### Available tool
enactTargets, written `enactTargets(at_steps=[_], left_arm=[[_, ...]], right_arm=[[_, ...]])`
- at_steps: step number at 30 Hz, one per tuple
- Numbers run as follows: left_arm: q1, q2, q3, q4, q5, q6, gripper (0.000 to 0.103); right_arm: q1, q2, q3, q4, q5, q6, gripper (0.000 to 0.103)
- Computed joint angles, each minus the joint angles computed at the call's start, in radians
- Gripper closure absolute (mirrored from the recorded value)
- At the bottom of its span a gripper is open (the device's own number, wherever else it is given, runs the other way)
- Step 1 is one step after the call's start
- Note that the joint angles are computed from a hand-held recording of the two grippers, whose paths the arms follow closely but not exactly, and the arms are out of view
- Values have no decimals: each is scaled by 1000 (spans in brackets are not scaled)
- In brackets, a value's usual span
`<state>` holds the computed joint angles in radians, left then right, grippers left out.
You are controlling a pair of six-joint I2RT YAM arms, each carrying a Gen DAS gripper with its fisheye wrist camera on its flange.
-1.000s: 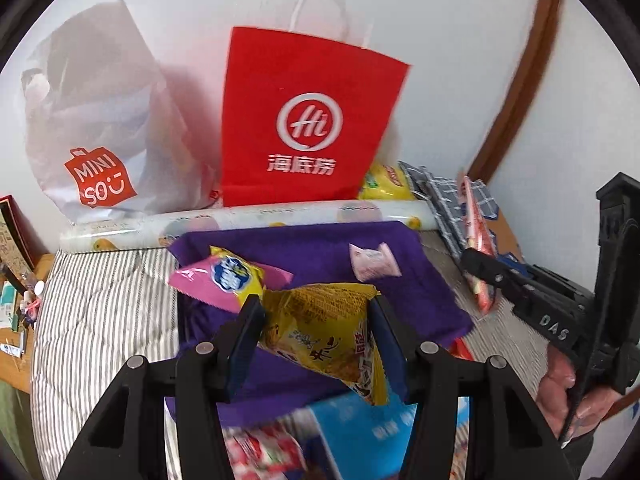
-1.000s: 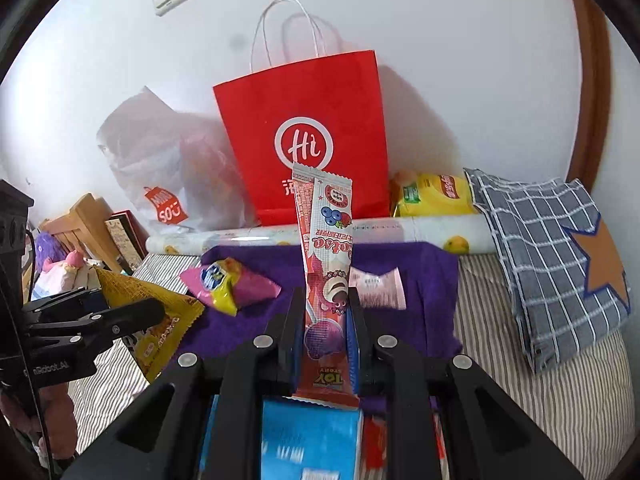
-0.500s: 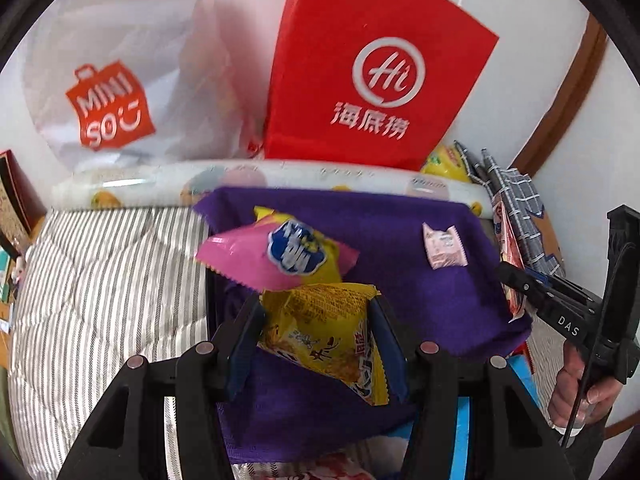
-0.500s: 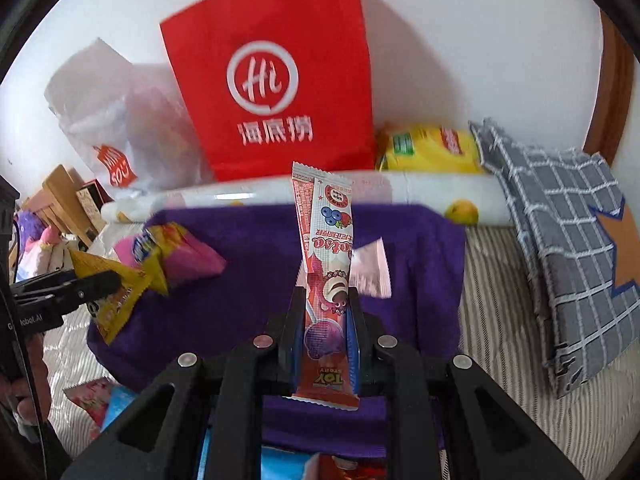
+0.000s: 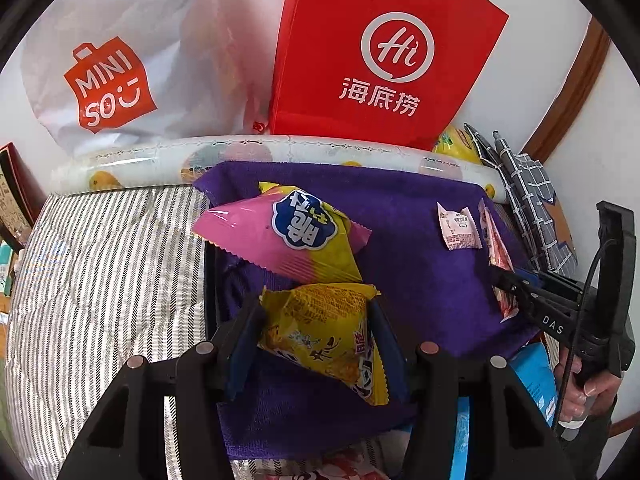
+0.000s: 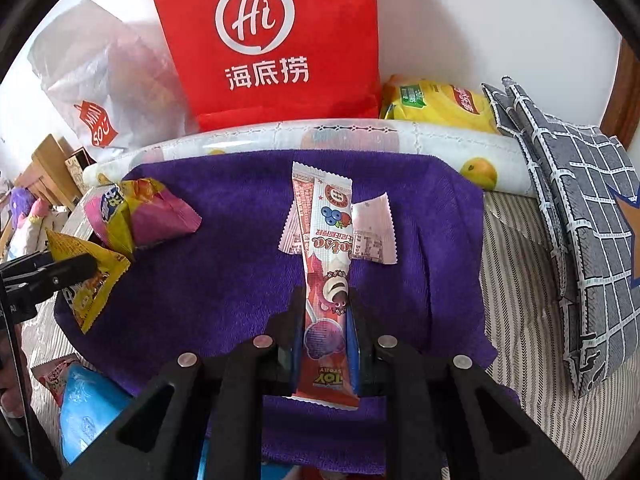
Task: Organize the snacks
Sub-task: 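Carry the yellow chip bag with the left gripper while the right places the candy stick on the towel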
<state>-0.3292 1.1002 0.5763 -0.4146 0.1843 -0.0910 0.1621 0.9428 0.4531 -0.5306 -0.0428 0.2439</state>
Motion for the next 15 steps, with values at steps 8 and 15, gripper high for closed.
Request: enactTargets(at_steps=[8, 15], left_arm=[[7, 14, 4, -4, 1, -8, 50], [1, 2, 2, -11, -17, -17, 49]], right_arm=[[-25, 55, -4, 20, -16, 0, 82], [-55, -26, 2, -10, -25, -9, 49]])
